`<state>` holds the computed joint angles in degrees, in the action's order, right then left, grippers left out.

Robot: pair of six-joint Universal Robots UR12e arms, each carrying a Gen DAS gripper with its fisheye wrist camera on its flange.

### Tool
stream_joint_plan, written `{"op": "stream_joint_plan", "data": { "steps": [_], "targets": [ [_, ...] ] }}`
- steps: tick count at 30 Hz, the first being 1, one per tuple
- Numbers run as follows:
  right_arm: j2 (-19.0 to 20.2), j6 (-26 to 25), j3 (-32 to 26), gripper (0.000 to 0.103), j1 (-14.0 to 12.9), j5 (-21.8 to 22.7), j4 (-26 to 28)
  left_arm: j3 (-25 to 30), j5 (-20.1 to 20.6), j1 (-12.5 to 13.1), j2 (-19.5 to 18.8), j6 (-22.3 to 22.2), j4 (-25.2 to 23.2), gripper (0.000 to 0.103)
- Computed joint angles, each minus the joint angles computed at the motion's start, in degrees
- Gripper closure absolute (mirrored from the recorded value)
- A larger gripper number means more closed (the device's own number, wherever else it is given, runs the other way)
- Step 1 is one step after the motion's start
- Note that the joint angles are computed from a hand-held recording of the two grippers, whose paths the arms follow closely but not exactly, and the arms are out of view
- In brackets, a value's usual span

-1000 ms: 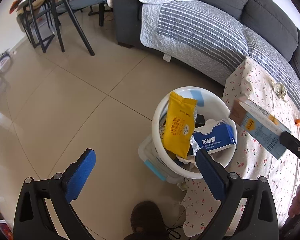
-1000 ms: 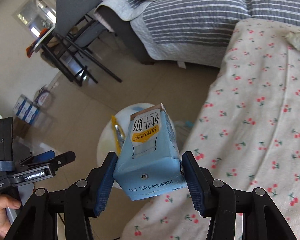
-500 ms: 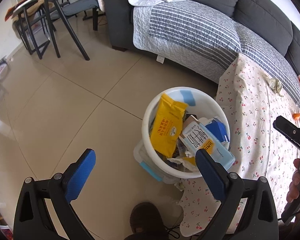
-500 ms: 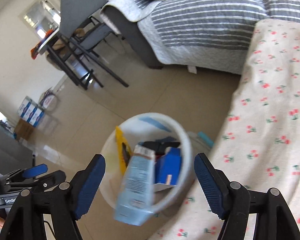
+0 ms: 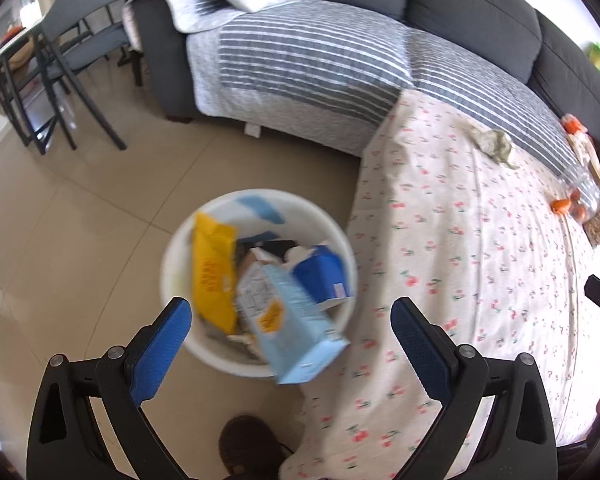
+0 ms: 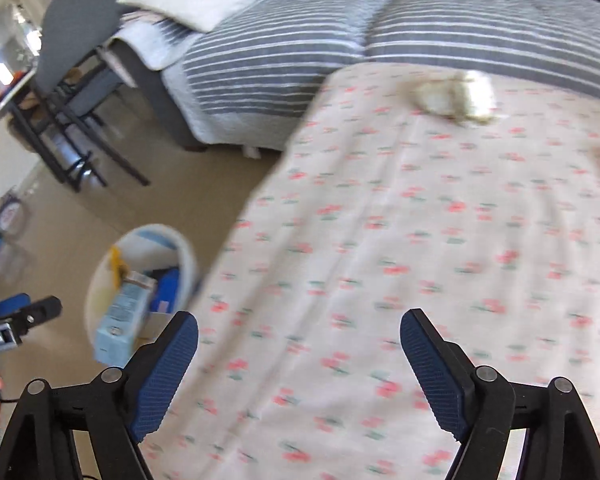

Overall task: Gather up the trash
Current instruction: 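Grasp the crumpled paper with the left gripper while the right gripper grasps the orange pepper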

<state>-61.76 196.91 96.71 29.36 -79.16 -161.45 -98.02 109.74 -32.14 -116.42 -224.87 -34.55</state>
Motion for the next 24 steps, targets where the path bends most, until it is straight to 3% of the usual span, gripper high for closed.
{"op": "stream_joint_plan", "data": {
  "steps": [6,9,12,14,19,23,24],
  "targets": [
    [-5.5,3.7,6.6,0.012,-4.1,-4.8,0.5,8.4,-1.5,-2.2,-5.5,3.4,-1.3,0.002],
    [-8.3,6.3,10.0,0.012,-6.4,-5.9,0.4,14.9,-2.5,-2.9,-9.3,7.1,-3.6,0.002],
    [-10.3,11.9,12.0,0.010,-9.6,-5.8,3.8,21.7,-1.7,-3.6,-13.4,12.0,-3.8,0.002],
    [-11.1,14.6,13.1,0.010,-12.0,-4.4,2.7,27.1,-0.6,-3.8,-16.6,15.0,-5.2,0.002],
    [-9.0,10.2,11.3,0.010,-13.8,-11.1,1.6,38.4,4.3,-3.8,-24.0,19.0,-2.5,0.003],
    [-5.2,6.6,8.5,0.010,-14.7,-10.1,-0.6,46.2,3.9,-3.1,-29.5,21.7,-1.4,0.011],
    [-4.0,4.9,7.7,0.010,-14.6,-10.4,-1.9,47.8,3.7,-2.8,-30.8,22.1,-1.5,0.018]
  ]
}}
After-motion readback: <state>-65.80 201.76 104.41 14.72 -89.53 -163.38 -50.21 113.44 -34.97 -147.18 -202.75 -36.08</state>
